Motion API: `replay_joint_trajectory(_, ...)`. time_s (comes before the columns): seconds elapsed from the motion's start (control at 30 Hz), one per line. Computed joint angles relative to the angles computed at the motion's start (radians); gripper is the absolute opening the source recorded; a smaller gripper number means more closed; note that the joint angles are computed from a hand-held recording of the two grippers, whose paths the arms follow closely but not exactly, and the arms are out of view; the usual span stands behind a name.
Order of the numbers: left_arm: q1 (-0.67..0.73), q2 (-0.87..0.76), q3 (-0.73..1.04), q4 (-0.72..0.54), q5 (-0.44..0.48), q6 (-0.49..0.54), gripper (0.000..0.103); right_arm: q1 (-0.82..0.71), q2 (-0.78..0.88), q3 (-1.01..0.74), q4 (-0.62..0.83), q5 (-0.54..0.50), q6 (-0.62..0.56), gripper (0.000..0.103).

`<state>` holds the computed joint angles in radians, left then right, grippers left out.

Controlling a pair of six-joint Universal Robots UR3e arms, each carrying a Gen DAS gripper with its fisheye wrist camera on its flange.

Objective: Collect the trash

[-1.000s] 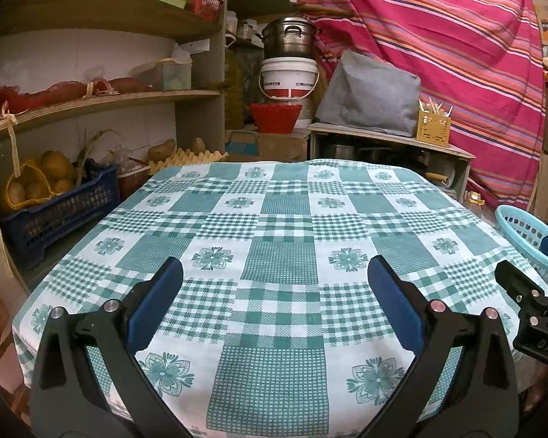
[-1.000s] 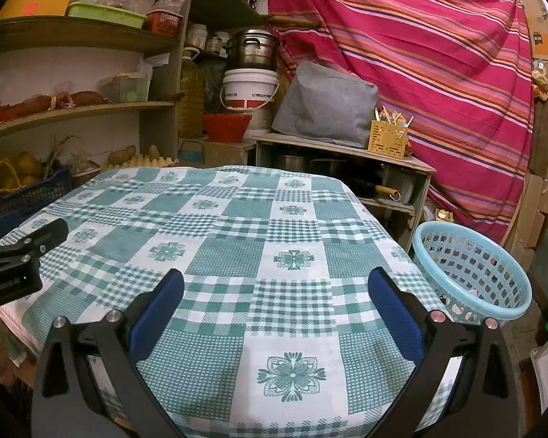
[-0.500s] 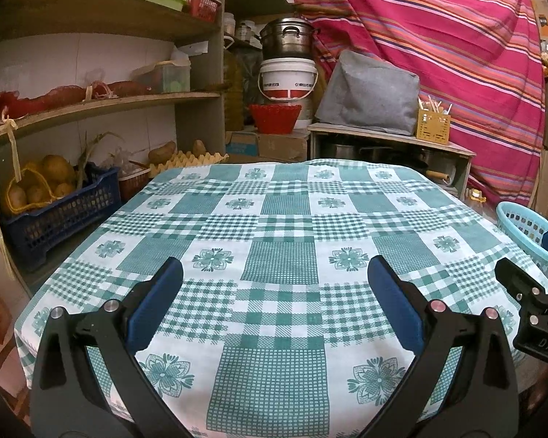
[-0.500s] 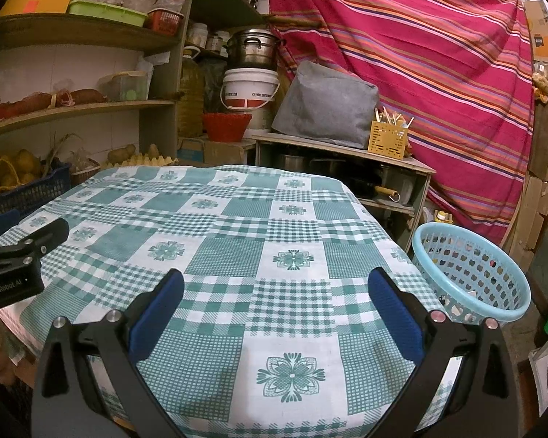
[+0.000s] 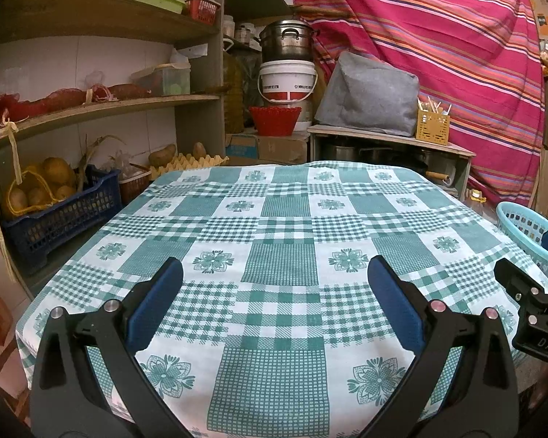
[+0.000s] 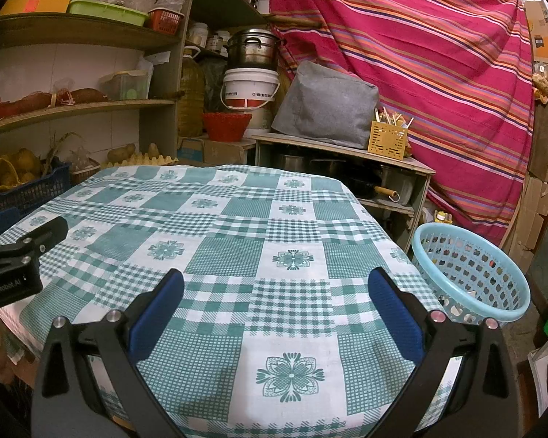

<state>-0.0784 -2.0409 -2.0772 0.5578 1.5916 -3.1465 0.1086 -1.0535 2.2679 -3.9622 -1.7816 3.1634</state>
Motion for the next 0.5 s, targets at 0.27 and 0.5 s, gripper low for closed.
replay_joint_trajectory(0.27,-0.003,-0.002,0.001,0.003,0.003,0.000,0.098,0.000,0.000,0.001,-0.002,0.000,-0.002,0.098)
replay_joint_trajectory(0.5,-0.005,-0.005,0.004,0.005,0.006,-0.003,0.098,-0.016,0.004,0.011,-0.021,0.010,-0.012,0.098)
